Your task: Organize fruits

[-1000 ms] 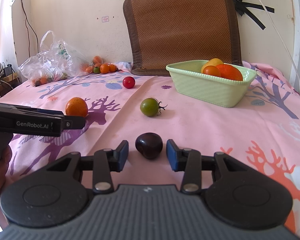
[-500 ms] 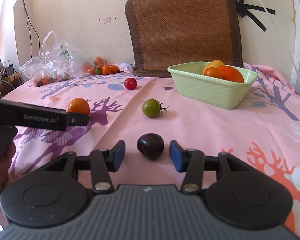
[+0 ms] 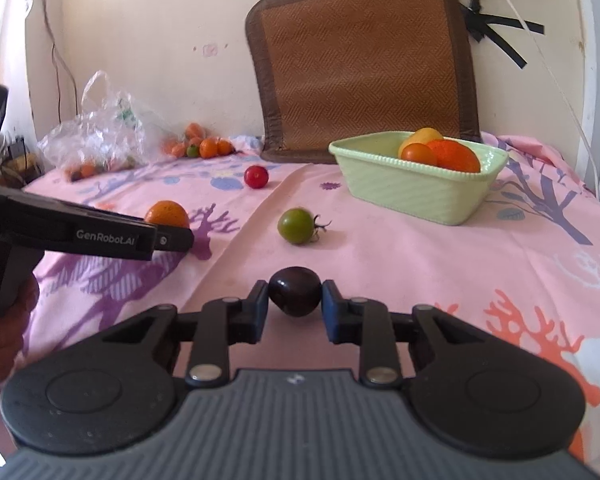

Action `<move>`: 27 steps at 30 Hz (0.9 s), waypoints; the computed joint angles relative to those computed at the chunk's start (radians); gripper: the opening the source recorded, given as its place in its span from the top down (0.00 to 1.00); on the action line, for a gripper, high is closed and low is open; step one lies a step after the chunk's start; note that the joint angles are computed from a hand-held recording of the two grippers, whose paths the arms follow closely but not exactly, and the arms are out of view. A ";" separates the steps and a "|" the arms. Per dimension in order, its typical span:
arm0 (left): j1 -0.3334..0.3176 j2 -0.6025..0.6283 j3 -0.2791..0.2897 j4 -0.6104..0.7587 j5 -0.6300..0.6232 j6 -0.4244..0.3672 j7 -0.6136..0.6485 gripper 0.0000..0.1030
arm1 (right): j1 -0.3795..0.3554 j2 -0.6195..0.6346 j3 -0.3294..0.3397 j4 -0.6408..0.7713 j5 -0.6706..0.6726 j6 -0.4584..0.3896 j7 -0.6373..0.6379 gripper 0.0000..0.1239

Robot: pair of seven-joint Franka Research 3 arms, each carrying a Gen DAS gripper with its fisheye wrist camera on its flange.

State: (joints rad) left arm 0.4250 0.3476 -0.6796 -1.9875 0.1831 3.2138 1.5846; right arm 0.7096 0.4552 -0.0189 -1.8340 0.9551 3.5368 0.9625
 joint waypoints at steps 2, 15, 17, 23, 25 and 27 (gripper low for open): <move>0.030 0.043 -0.062 0.059 0.003 -0.024 0.029 0.64 | -0.021 0.012 0.007 0.017 -0.021 0.051 0.015 0.75; -0.301 0.542 -0.052 0.926 -0.086 -0.527 0.238 0.64 | -0.057 0.246 -0.083 0.440 0.284 0.060 -0.290 0.75; -0.380 0.603 0.002 1.067 -0.086 -0.594 0.237 0.63 | -0.063 0.271 -0.080 0.487 0.341 0.052 -0.347 0.74; -0.487 0.691 0.092 1.266 -0.137 -0.675 0.250 0.46 | -0.096 0.290 -0.023 0.507 0.331 0.104 -0.396 0.65; -0.483 0.671 0.109 1.235 -0.167 -0.658 0.252 0.46 | -0.129 0.278 0.021 0.470 0.247 0.130 -0.326 0.60; -0.456 0.624 0.116 1.152 -0.207 -0.609 0.258 0.46 | -0.152 0.274 0.057 0.448 0.189 0.170 -0.287 0.60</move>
State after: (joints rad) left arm -0.0310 0.9711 -0.5637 -0.8351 -0.0236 2.6049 1.8424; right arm 0.5578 0.7291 0.0381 -1.3865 1.1441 3.7065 0.6750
